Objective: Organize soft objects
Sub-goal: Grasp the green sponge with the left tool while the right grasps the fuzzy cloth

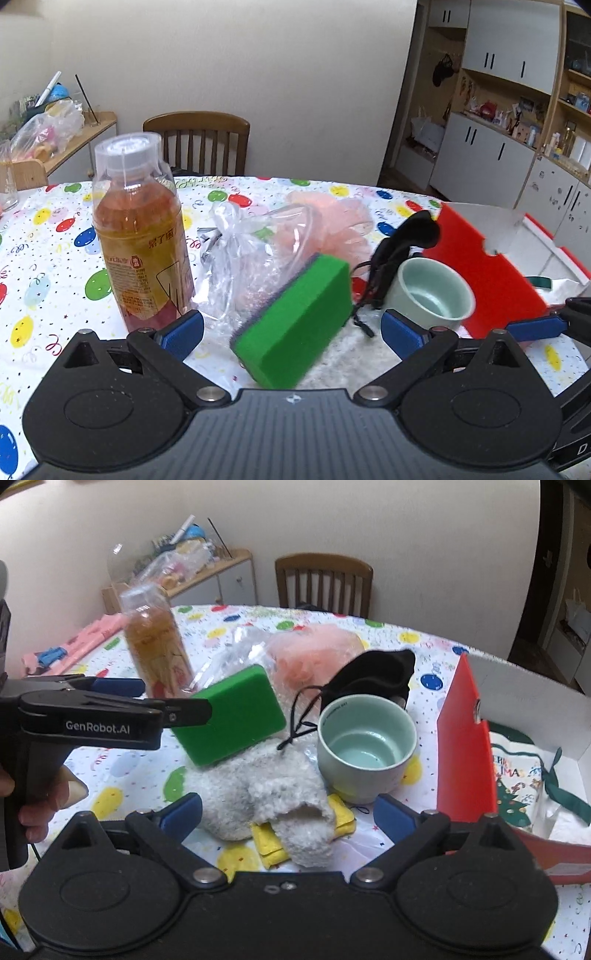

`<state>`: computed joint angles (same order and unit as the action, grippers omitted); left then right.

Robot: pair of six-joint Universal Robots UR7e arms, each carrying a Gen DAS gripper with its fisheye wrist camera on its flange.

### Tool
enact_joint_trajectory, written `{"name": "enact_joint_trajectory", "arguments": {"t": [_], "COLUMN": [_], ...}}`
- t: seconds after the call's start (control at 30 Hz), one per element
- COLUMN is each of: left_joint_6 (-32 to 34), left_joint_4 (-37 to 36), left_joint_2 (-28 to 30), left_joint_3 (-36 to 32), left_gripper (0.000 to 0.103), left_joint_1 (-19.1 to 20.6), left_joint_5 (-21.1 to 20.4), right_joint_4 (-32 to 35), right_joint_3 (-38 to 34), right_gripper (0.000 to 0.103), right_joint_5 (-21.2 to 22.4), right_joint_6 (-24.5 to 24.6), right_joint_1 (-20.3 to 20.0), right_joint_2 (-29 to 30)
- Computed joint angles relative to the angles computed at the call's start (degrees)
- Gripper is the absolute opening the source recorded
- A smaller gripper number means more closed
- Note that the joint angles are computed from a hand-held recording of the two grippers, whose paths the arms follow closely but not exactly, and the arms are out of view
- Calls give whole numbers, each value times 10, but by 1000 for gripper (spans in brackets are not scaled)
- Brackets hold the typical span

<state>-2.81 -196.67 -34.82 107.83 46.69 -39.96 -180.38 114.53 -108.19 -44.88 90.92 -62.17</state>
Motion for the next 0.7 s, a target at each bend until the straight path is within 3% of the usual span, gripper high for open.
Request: {"name": "enact_joint_trajectory", "arguments": {"t": [0.43,0.6,0.7], "left_joint_6": [33,70,78], "left_joint_4": [39,30,32], "left_joint_2": [23,28,30], "left_joint_3": [-49,-49,-49], "left_gripper": [101,75,67], "left_joint_1": [40,40,36], "left_joint_5": [-21,-40,-37], "right_joint_4": [62,90,99], "right_joint_3": [-59,-74,-78], "right_gripper": [89,80,74], "right_joint_5": [-25,-25,-26], "right_joint_6": [54,80,87], "right_joint_1": [-3,-4,-3], "right_joint_2": [48,56,59]}}
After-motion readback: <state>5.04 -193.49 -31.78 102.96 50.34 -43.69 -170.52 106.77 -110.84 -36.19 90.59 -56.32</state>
